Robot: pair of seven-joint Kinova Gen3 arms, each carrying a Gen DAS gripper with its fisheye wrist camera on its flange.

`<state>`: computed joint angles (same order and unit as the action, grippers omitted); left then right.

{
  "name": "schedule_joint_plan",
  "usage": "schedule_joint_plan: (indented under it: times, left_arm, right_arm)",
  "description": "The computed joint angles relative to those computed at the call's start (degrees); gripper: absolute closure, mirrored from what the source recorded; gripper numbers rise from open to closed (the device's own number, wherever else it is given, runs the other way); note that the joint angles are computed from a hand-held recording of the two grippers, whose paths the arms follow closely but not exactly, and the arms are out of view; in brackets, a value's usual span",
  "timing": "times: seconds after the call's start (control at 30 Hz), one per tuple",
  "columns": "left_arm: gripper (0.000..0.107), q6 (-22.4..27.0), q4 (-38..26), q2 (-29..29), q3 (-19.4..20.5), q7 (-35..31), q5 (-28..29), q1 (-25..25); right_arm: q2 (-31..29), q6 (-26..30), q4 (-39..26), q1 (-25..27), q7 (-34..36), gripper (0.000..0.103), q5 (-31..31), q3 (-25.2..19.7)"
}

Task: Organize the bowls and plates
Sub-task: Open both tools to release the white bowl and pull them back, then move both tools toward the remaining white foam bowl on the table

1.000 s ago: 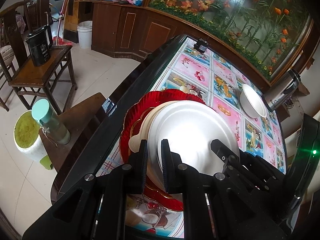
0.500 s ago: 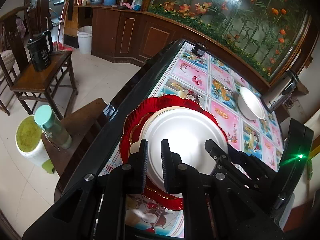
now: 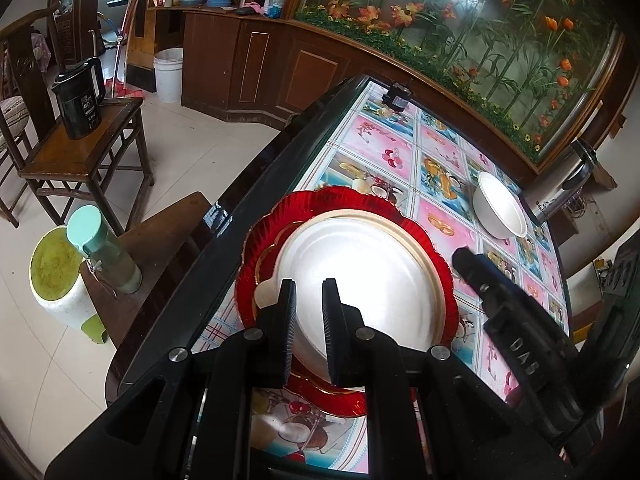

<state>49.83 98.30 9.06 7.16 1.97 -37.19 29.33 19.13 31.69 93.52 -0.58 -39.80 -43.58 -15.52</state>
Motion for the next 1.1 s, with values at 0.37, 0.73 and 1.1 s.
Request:
schedule_joint_plan:
  times: [0.37,0.73,1.1]
  left_arm:
    - [0.097,2.5,-5.9,3.5,0.0,-5.0,1.8,2.2]
    - [0.077,7.2,-15.3,8.8,-1.3,-10.8,3.3,6.3]
    - [0.055,12.1,-28.2,16.9,-3.5,-18.9,8.1,9.0]
  right_arm:
    - [0.2,-1.4,-0.3,1.8,-0.9,0.071,0.2,0.7]
    - [-0.9,-3.2,1.5,5.7,5.6,0.066,-3.6,-0.3]
    - [2.0,0.7,-2.1,9.4,5.8,0.062,-5.4,2.2]
